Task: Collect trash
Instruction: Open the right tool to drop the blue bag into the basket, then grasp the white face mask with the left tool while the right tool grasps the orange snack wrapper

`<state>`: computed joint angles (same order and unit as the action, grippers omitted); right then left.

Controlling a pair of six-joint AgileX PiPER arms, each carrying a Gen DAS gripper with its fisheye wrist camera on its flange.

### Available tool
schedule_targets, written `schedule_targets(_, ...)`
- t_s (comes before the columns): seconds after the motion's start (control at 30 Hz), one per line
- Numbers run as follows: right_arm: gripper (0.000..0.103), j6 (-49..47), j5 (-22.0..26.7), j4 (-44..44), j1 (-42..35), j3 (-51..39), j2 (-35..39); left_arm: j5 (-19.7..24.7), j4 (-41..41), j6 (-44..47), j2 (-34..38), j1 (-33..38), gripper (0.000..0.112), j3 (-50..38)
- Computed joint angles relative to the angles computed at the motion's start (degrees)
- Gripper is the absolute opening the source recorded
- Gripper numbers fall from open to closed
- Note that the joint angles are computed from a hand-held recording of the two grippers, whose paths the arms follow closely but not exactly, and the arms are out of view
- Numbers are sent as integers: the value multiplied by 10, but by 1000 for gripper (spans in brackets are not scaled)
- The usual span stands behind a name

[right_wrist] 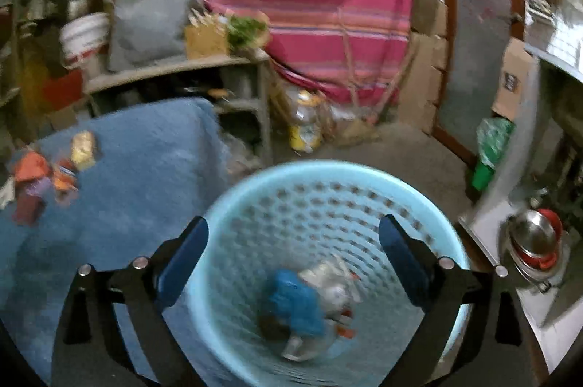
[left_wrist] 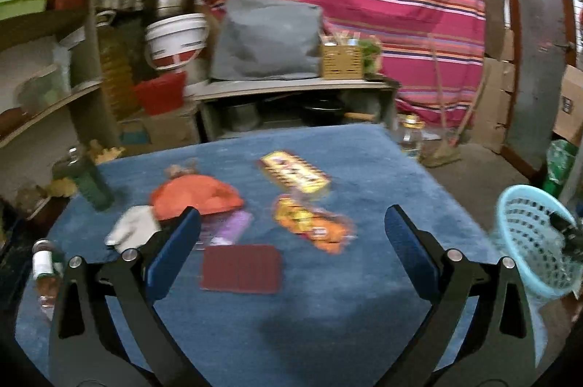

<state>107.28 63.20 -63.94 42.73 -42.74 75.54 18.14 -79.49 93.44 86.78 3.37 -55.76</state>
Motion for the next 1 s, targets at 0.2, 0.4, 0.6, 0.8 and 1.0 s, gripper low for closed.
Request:
schedule_targets(0.2,94,-5,-45,-48,16,-128,112,23,1,13,73,90,98,-58)
schedule_targets(0.4,94,-76,-100,-58,19,-290,262,33,67,-63,169,146,98,-145)
schedule_targets(0.6,94,-178,-134,-24,2,-437,378,27,137,-139,243,170,98,-222)
schedule_targets(0.8,94,-348,-134,98,-28,-593,476,80,279,-305,314,190,98,-337)
schedule_targets(1.0,94,-439,-143,186,-57,-658,515,124,410,-445,381,174,97,-446)
